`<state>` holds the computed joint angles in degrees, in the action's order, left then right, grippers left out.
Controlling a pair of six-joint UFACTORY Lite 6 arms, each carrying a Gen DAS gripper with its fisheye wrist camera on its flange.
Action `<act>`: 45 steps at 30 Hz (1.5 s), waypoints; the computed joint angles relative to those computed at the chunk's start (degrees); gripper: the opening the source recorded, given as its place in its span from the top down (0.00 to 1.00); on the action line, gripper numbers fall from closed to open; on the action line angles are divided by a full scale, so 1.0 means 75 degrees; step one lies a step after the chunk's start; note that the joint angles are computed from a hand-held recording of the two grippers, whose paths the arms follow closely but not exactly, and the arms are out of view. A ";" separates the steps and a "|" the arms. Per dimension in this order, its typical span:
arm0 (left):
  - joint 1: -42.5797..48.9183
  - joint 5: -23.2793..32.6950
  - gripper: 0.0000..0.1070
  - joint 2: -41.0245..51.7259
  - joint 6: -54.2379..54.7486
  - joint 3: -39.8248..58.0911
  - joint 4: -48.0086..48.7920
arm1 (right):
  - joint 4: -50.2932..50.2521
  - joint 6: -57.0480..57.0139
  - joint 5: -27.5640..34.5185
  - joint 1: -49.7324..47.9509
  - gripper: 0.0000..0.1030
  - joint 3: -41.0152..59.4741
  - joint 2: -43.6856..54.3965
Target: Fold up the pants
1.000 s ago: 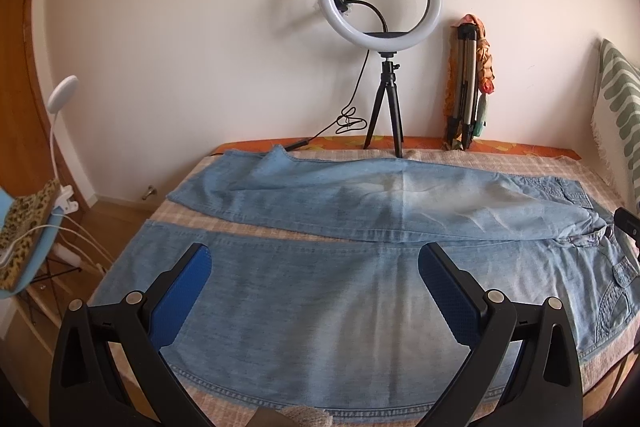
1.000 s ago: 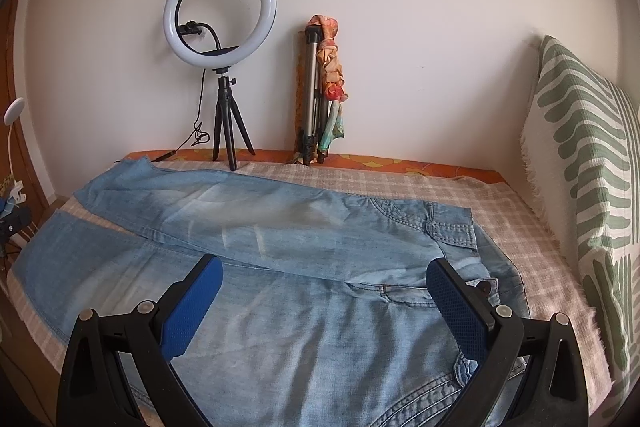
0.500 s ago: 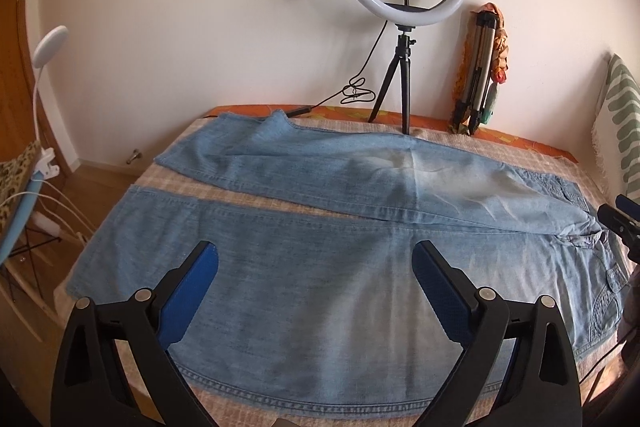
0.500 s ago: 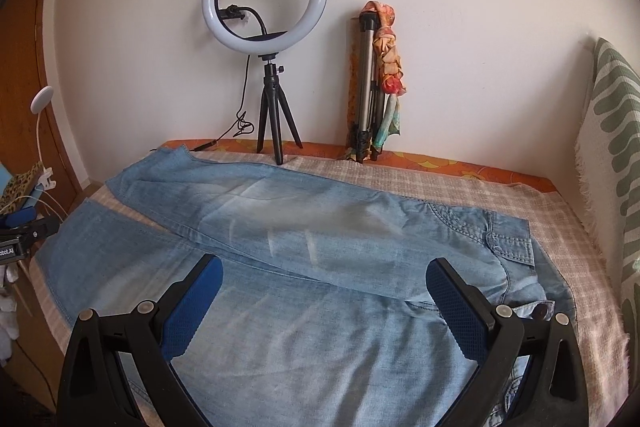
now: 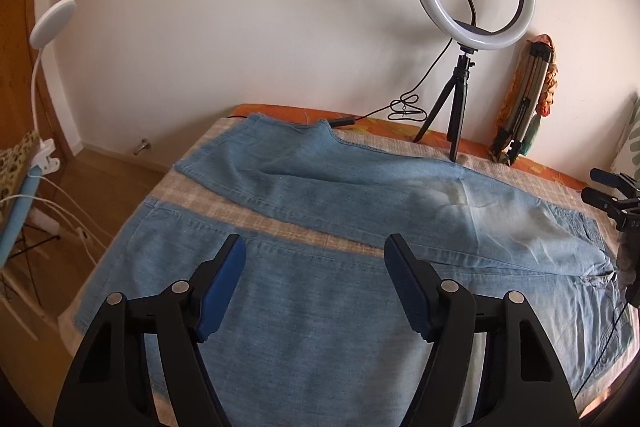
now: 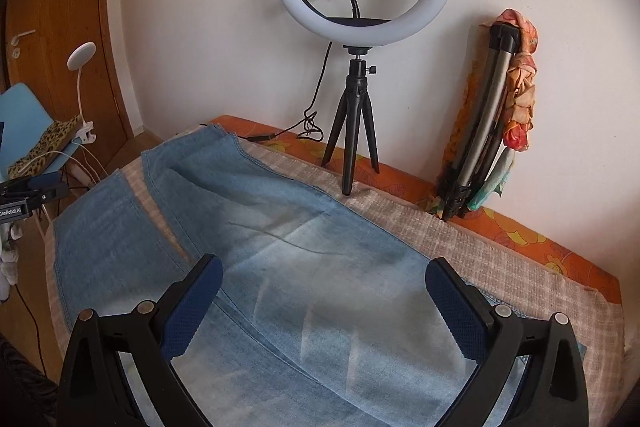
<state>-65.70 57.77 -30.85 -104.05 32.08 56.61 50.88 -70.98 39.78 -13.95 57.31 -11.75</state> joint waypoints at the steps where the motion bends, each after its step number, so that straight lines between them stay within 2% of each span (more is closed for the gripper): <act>1: 0.0496 -0.0364 0.36 -0.0004 0.0401 0.0028 0.0000 | -0.0170 0.0136 -0.0178 0.0254 0.03 0.0347 0.0417; 4: 0.2045 -0.1686 0.39 0.0195 0.1517 0.0184 -0.0091 | -0.0619 0.0380 -0.0478 0.0818 0.07 0.1476 0.1753; 9: 0.4139 -0.3726 0.48 0.1517 0.3029 0.0867 -0.0472 | -0.1500 0.1092 -0.0556 0.1440 0.10 0.3608 0.4149; 11: 0.4741 -0.4413 0.53 0.2204 0.3389 0.1151 -0.0585 | -0.2016 0.1682 -0.0348 0.1605 0.23 0.4730 0.5252; 13: 0.5176 -0.4969 0.60 0.2956 0.3501 0.1457 -0.0562 | -0.2417 0.2171 -0.0045 0.1724 0.26 0.5823 0.6267; 14: 0.5344 -0.5207 0.61 0.3331 0.3551 0.1610 -0.0567 | -0.2544 0.2339 0.0078 0.1764 0.26 0.6279 0.6697; 16: 0.5666 -0.5672 0.70 0.4031 0.3834 0.1900 -0.0781 | -0.2747 0.2573 0.0291 0.1832 0.26 0.7121 0.7473; 20: 0.6112 -0.6372 0.77 0.5123 0.4076 0.2371 -0.1096 | -0.3338 0.3162 0.0648 0.1968 0.26 0.8878 0.8973; 22: 0.6265 -0.6525 0.78 0.5558 0.4304 0.2590 -0.1341 | -0.3446 0.3351 0.0982 0.1989 0.27 0.9660 0.9564; 24: 0.6305 -0.6501 0.78 0.5876 0.3921 0.2752 -0.0943 | -0.3473 0.3429 0.1294 0.2016 0.27 1.0263 1.0018; 25: 0.6343 -0.6490 0.78 0.6024 0.3901 0.2844 -0.0897 | -0.3503 0.3433 0.1365 0.2044 0.29 1.0400 1.0139; 26: 0.6358 -0.6503 0.78 0.6103 0.3711 0.2868 -0.0722 | -0.3558 0.3451 0.1421 0.2085 0.35 1.0526 1.0260; 28: 0.6480 -0.6548 0.78 0.6318 0.4229 0.3039 -0.1201 | -0.3459 0.3361 0.1407 0.2121 0.44 1.0383 1.0232; 29: 0.6561 -0.6605 0.78 0.6379 0.4706 0.3077 -0.1620 | -0.3333 0.3339 0.1365 0.2126 0.59 1.0330 1.0205; 32: 0.6665 -0.6504 0.78 0.6435 0.5297 0.3190 -0.2109 | -0.3144 0.3378 0.1177 0.2103 0.87 0.9736 0.9771; 33: 0.6716 -0.6506 0.77 0.6458 0.5589 0.3256 -0.2365 | -0.3027 0.3268 0.1100 0.2096 0.91 0.9422 0.9544; 35: 0.6795 -0.6399 0.70 0.6512 0.6504 0.3470 -0.3243 | -0.2646 0.2780 0.0674 0.2107 0.95 0.8263 0.8690; 37: 0.6861 -0.6200 0.47 0.6537 0.7014 0.3709 -0.3826 | -0.2179 0.2173 0.0154 0.2094 0.96 0.6959 0.7668; 41: 0.6967 -0.5879 0.45 0.6775 0.8194 0.4499 -0.5162 | -0.0780 0.0725 -0.0194 0.1957 0.98 0.4669 0.5679; 45: 0.6972 -0.5325 0.37 0.7540 0.9551 0.5861 -0.6723 | -0.0166 -0.0416 -0.0531 0.2108 0.98 0.2431 0.3772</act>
